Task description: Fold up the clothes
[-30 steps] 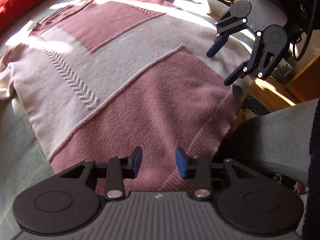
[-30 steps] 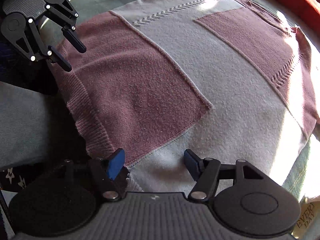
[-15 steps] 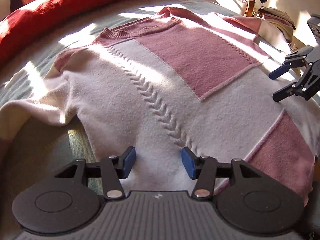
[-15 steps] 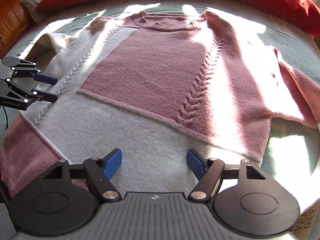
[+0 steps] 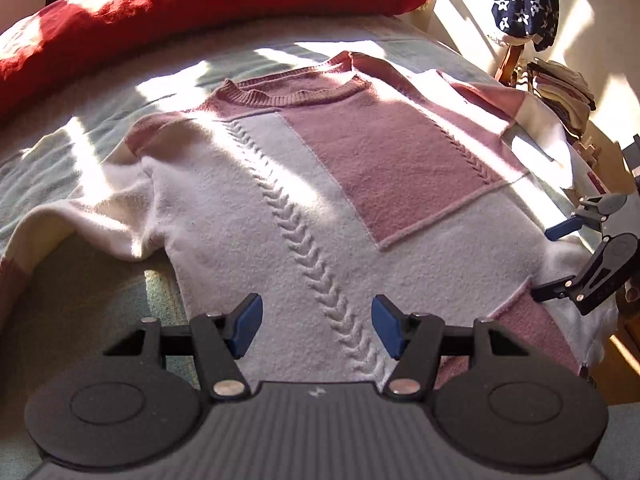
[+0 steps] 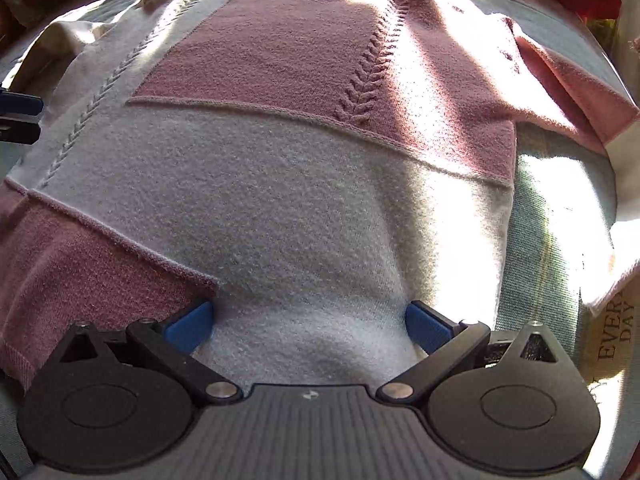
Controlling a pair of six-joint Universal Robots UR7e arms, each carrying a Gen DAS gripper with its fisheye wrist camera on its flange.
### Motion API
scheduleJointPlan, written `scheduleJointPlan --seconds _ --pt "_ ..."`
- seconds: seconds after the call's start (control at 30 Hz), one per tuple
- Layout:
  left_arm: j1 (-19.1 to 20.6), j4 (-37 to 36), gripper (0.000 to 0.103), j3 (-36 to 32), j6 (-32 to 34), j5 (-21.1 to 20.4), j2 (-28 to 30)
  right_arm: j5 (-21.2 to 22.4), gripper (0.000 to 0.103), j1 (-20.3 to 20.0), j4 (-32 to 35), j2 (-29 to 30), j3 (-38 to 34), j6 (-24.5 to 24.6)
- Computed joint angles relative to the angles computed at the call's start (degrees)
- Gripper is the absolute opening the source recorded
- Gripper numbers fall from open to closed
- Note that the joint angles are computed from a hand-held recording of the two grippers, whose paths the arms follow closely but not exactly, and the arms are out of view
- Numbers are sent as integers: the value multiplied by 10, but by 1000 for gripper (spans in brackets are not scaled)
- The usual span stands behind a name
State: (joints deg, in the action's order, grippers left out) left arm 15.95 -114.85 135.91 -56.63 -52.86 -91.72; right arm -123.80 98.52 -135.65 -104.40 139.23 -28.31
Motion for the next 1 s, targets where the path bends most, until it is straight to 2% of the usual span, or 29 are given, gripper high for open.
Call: scheduleJointPlan --seconds 0.1,0.17,0.23,0.3,0.37,0.47,0.63,0.7,0.83,0.93,1.0 --pt "50 -90 62 -10 92 33 26 -3 103 24 37 34 -47 67" --pt "88 -161 67 -17 151 43 47 -4 103 38 61 56 -79 109" --pt "131 -240 68 -27 203 42 77 15 103 45 22 87 -103 118" --pt "175 -311 68 -42 241 38 115 36 103 43 -61 129 -117 92" --pt "207 -371 68 -51 257 29 146 63 103 36 -155 200 -146 60" --pt "234 -451 68 -48 272 40 183 110 103 10 -281 292 -182 9" --pt "272 -550 68 -55 304 63 231 128 103 -27 -396 402 -237 -36" --pt "285 -569 68 -72 329 76 252 140 103 -33 -428 422 -253 -54" --pt "306 -580 70 -117 362 83 283 147 103 -40 -435 445 -292 -52" --pt "293 -541 69 -126 350 94 267 130 103 -30 -382 428 -307 -18" --pt "274 -519 71 -112 331 96 240 166 103 -31 -349 389 -285 -2"
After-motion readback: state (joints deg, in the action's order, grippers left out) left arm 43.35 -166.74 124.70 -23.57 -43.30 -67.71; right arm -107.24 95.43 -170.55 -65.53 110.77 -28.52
